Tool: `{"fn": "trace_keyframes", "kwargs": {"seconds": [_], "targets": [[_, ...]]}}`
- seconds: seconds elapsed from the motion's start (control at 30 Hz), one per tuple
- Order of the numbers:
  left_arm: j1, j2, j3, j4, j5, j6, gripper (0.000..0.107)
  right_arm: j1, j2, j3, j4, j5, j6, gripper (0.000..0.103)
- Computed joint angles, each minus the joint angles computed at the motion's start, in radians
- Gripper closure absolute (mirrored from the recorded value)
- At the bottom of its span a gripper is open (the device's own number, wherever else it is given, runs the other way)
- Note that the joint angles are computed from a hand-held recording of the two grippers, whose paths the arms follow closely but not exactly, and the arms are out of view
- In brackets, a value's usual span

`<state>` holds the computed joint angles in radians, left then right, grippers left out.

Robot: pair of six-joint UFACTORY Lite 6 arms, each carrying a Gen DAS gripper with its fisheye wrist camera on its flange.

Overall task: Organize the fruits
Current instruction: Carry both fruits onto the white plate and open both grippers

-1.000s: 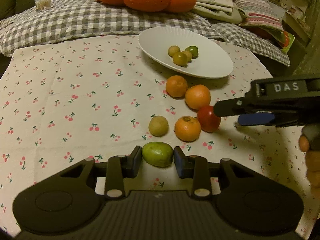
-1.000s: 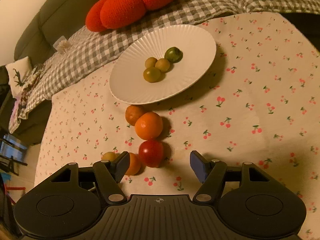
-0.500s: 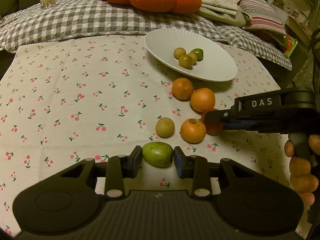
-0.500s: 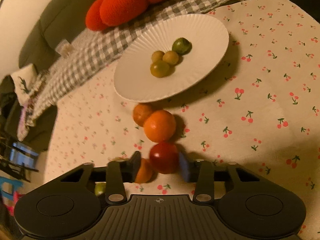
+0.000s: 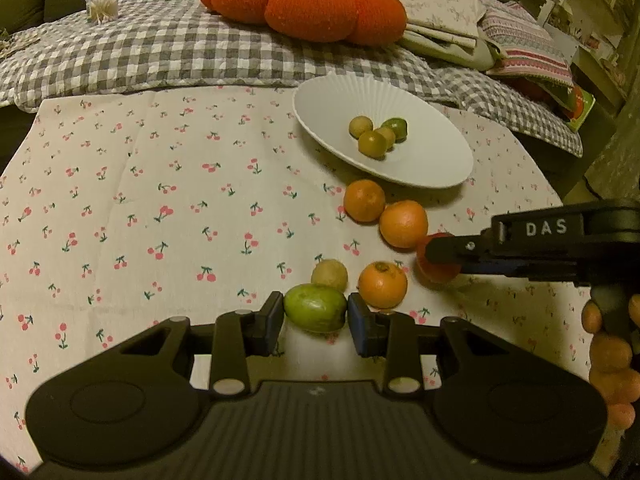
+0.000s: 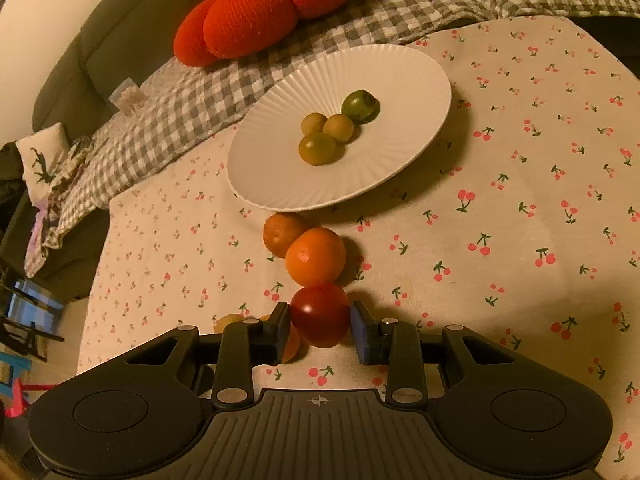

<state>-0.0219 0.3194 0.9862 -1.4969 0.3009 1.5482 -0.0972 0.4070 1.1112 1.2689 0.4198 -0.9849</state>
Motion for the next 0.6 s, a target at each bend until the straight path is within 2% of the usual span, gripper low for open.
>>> {"fn": "trace_keyframes", "kwargs": {"seconds": [0.6], "targets": [[-0.030,0.065,0.167,0.027,-0.010,-0.102,0.074,-0.035,-0.032,0.017,-0.028,0.049,0.034,0.072]]}}
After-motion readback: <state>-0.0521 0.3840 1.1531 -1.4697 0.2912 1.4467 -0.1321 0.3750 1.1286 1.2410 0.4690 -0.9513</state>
